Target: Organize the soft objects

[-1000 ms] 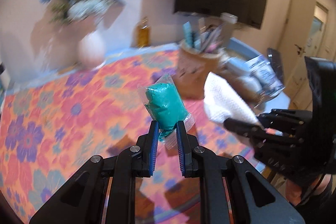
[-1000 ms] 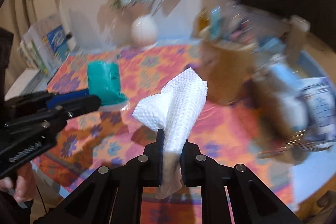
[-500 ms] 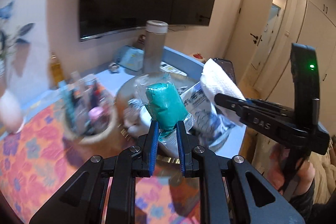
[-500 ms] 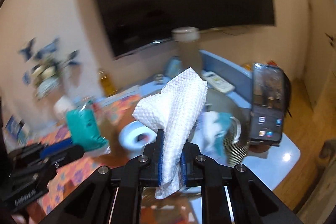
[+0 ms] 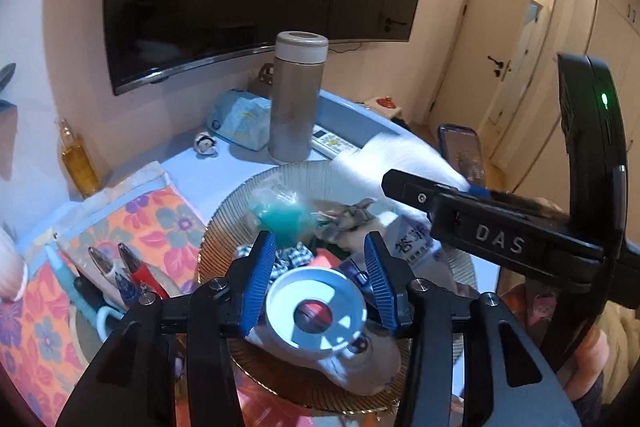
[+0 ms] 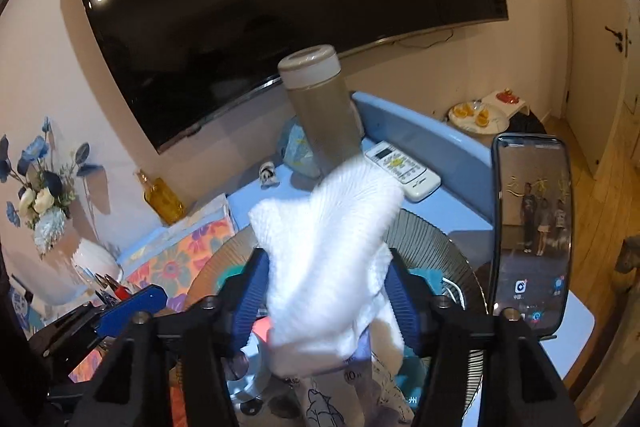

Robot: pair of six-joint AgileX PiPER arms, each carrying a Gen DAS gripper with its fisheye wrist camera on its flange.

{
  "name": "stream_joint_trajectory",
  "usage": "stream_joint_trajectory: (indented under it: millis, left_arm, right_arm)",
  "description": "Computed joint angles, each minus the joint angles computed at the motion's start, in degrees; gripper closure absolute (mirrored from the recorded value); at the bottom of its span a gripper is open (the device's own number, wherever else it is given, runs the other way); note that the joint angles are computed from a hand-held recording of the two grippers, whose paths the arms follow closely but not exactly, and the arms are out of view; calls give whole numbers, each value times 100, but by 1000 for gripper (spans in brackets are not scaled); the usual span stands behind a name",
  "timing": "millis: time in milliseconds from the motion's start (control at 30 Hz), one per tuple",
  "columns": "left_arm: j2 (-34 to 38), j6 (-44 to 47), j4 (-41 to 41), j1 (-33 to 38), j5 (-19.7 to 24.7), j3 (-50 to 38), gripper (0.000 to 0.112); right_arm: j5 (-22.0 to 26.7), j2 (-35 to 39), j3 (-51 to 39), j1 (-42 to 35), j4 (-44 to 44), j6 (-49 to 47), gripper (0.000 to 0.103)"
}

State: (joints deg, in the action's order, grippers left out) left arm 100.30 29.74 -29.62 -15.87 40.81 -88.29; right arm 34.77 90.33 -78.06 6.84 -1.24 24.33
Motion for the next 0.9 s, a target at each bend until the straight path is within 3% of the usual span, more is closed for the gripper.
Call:
stream_joint_trajectory:
  millis: [100, 200, 300, 367, 567, 767, 900]
  left_arm:
    - [-145, 57, -71, 128, 82, 84, 67]
    - [-532, 186, -178, 263, 8, 437, 67]
    - [-1210, 158, 27, 282, -565, 1142, 67]
    - [-1658, 157, 238, 364, -693, 1536, 67]
    - [-2812, 725, 0, 1377, -439, 2517, 67]
    - [-3633, 937, 4, 2462, -28, 3044, 67]
    - [-4195, 1253, 27, 3320, 331, 3430, 67]
  right_arm:
    - [-162, -207, 304, -4, 357, -377, 46]
    - [-66, -415, 446, 245, -121, -4, 46]
    - [-36, -652, 577, 475, -298, 180, 46]
    - [11, -838, 671, 698, -461, 355, 46]
    - [169, -1450, 1266, 1936, -1909, 1956, 43]
    - [243, -1521, 1594, 2811, -2238, 2775, 43]
    - [550, -1338, 1465, 3524, -2635, 3371, 43]
